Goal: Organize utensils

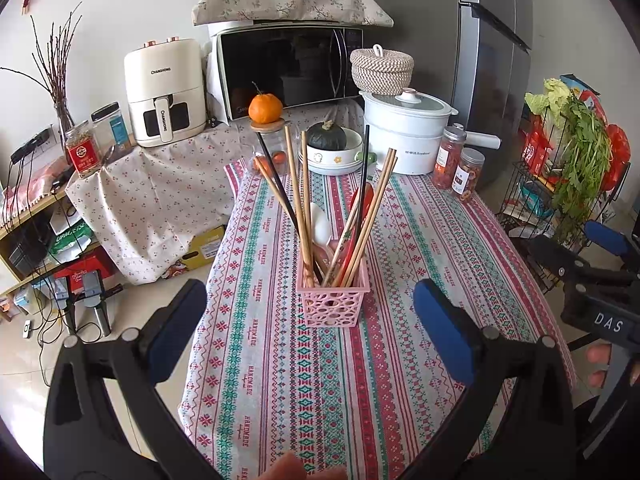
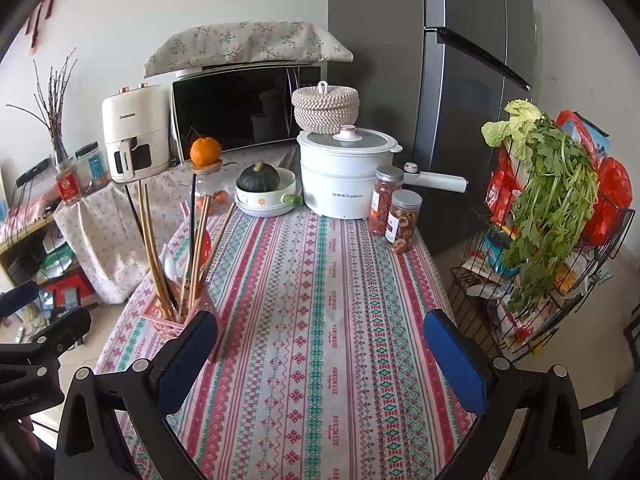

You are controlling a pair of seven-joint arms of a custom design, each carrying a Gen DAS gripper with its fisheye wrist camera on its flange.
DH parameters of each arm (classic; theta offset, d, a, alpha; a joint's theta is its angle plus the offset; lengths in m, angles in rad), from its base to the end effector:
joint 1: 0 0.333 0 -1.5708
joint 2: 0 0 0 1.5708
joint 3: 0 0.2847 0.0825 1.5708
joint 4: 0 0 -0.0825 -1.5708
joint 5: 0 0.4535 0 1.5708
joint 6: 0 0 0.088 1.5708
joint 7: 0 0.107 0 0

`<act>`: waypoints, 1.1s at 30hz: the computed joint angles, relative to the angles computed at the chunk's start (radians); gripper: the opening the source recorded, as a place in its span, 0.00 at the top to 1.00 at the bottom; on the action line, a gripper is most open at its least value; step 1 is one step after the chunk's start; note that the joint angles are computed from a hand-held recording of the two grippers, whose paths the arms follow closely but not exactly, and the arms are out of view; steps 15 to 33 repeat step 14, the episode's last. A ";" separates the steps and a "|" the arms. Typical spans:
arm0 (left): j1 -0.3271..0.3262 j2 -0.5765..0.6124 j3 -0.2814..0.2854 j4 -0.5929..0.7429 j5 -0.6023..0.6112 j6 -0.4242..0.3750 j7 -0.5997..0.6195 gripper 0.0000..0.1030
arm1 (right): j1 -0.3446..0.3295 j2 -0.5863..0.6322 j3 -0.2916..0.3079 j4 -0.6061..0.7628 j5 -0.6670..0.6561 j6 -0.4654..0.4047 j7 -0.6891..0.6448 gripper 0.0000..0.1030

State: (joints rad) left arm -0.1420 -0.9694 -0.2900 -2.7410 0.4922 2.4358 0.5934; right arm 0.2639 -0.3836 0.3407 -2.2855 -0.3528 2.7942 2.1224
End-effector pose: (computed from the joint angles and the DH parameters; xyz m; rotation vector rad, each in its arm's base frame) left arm 0.3796 -0.1650 0.5097 -1.8854 1.3776 -0.6260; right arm 0.4510 0.3473 0.5421 -1.9040 1.3082 -0.6801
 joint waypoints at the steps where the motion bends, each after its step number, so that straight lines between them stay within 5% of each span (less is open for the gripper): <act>1: 0.000 0.000 0.000 0.000 0.001 0.000 0.000 0.00 | 0.000 0.001 0.000 0.001 -0.001 -0.001 0.000 0.00; 33: 0.003 0.017 0.010 -0.003 -0.003 0.011 -0.029 0.00 | 0.020 0.013 -0.016 0.001 0.024 -0.008 -0.022 0.00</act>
